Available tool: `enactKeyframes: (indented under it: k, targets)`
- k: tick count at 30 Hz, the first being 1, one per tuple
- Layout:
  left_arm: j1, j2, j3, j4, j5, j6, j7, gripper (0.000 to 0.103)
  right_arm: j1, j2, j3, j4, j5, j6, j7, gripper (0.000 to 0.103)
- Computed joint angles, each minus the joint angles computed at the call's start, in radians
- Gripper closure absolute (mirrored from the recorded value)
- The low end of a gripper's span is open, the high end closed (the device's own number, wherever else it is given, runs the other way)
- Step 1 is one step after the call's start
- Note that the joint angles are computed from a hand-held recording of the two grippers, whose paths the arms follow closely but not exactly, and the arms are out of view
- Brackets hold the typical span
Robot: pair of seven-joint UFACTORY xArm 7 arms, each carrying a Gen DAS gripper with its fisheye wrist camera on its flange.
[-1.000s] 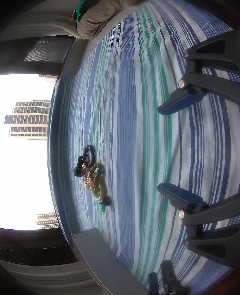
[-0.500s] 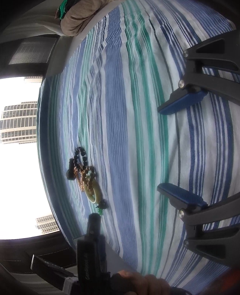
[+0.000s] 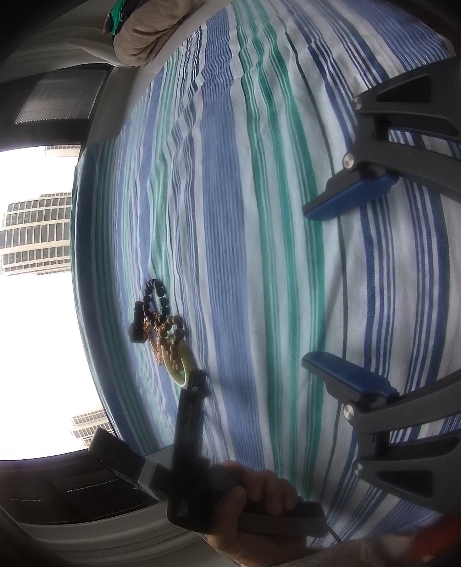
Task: Organize jewelry
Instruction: 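Lower the left tool onto the green jade pendant and grasp it, then grasp the wooden bead bracelet with the right tool while the left tool holds the green pendant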
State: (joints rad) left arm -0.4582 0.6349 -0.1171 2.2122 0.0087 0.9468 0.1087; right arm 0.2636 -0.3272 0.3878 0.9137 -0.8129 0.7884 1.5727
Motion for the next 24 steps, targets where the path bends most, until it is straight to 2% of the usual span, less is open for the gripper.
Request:
enactKeyframes:
  k: [1, 3, 7, 14, 16, 17, 18, 19, 21, 22, 24]
  targets:
    - [0.004, -0.004, -0.003, -0.005, -0.009, 0.001, -0.006, 0.053, 0.0, 0.0, 0.0, 0.0, 0.0, 0.0, 0.001, 0.025]
    - [0.012, -0.016, -0.009, -0.018, -0.026, -0.001, -0.015, 0.084, 0.001, 0.002, 0.0, 0.002, 0.0, 0.002, 0.001, 0.025]
    - [0.051, -0.099, -0.029, -0.139, -0.08, -0.03, -0.019, 0.087, 0.002, 0.0, -0.002, 0.001, 0.002, 0.001, 0.0, 0.025]
    - [0.145, -0.365, -0.048, -0.499, -0.188, -0.067, 0.028, 0.088, -0.001, -0.014, -0.006, -0.016, 0.007, -0.028, -0.002, 0.024]
    - [0.169, -0.434, -0.045, -0.586, -0.228, -0.069, 0.042, 0.088, 0.0, -0.018, -0.02, -0.025, 0.024, -0.06, -0.026, 0.019]
    - [0.177, -0.465, -0.042, -0.623, -0.243, -0.07, 0.045, 0.088, 0.022, -0.012, -0.043, -0.015, 0.053, -0.054, -0.062, 0.018]
    - [0.184, -0.492, -0.039, -0.658, -0.255, -0.075, 0.05, 0.088, 0.009, -0.01, -0.04, -0.003, 0.123, -0.058, -0.13, 0.018]
    - [0.189, -0.515, -0.036, -0.686, -0.266, -0.08, 0.055, 0.088, 0.03, -0.01, -0.079, -0.003, 0.186, -0.104, -0.182, 0.018]
    - [0.196, -0.544, -0.031, -0.724, -0.289, -0.088, 0.064, 0.088, 0.061, -0.018, -0.162, -0.015, 0.32, -0.26, -0.299, 0.018]
    - [0.199, -0.551, -0.029, -0.734, -0.305, -0.089, 0.069, 0.088, 0.06, -0.007, -0.178, 0.01, 0.352, -0.285, -0.35, 0.018]
    - [0.201, -0.564, -0.027, -0.756, -0.323, -0.103, 0.076, 0.088, 0.046, 0.049, -0.195, 0.113, 0.379, -0.253, -0.483, 0.018]
